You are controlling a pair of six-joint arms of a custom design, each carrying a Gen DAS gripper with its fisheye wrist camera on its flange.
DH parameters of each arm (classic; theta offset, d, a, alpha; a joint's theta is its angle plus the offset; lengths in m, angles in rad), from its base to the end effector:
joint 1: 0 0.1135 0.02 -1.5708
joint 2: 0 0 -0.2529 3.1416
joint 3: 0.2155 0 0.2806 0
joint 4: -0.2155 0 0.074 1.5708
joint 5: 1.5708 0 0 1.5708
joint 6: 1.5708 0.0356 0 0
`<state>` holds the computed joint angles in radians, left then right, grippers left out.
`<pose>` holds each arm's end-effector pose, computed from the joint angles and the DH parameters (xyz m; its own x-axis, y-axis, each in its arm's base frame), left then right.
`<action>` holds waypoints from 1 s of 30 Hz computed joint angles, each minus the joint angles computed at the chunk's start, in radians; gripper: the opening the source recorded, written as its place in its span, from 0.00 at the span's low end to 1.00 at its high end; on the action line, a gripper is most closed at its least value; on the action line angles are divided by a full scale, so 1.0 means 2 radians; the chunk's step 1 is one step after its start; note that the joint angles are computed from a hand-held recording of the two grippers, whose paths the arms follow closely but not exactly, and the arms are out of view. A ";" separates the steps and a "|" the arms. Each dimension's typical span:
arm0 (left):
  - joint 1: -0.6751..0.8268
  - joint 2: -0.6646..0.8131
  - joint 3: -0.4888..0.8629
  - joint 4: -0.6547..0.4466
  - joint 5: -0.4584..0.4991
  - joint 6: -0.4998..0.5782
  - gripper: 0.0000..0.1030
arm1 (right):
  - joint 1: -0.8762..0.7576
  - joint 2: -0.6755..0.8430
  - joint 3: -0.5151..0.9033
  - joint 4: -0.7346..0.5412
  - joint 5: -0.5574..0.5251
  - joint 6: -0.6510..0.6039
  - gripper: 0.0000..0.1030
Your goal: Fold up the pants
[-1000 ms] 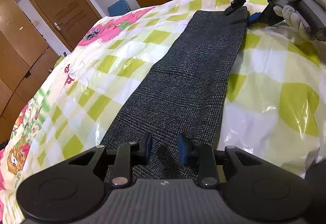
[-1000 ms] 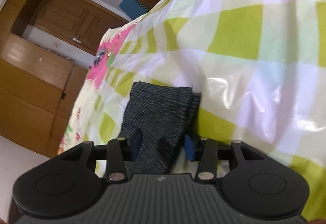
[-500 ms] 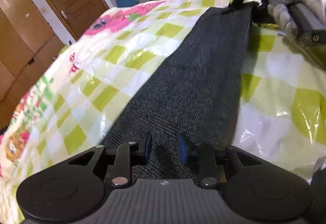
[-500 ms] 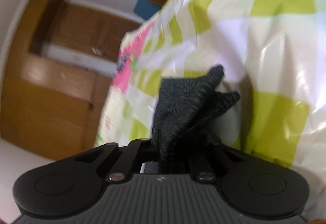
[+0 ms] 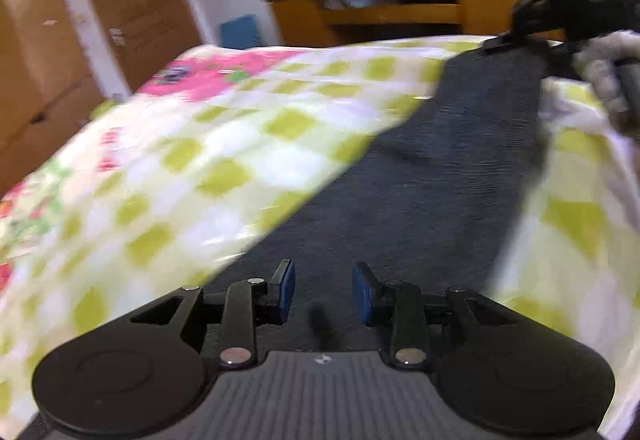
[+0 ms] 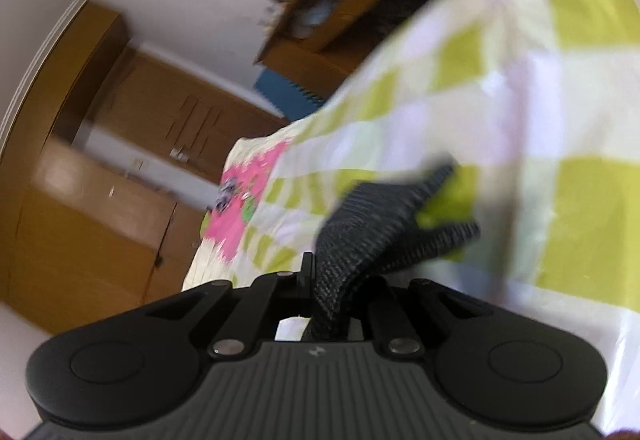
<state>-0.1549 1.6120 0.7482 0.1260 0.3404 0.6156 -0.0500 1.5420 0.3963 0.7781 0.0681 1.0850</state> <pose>0.3278 -0.0632 0.1244 -0.3177 0.6005 -0.7338 0.7018 0.6693 0.2439 0.2822 -0.0165 0.1020 -0.0674 0.8867 -0.4573 0.3703 0.4479 0.8138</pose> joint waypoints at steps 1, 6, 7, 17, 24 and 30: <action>0.019 -0.006 -0.010 0.017 -0.008 0.007 0.45 | 0.011 -0.012 0.006 -0.012 0.004 -0.007 0.06; 0.100 0.039 0.007 0.073 -0.056 0.027 0.45 | 0.076 -0.065 0.039 -0.065 0.015 -0.042 0.06; 0.113 0.063 0.023 0.083 -0.066 0.028 0.45 | 0.091 -0.068 0.053 -0.079 0.019 -0.048 0.06; 0.181 0.167 0.128 0.063 -0.088 -0.013 0.49 | 0.236 -0.004 0.216 -0.204 0.045 -0.094 0.06; 0.291 0.070 0.042 0.015 0.029 0.019 0.50 | 0.347 0.141 0.381 -0.266 0.041 -0.112 0.06; 0.378 0.046 0.017 0.009 0.065 0.084 0.52 | 0.416 0.306 0.601 -0.348 0.025 -0.123 0.06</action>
<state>0.6009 1.7037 0.7822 0.1447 0.4698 0.7842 0.7828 2.1545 1.5974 0.0819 0.1186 0.8400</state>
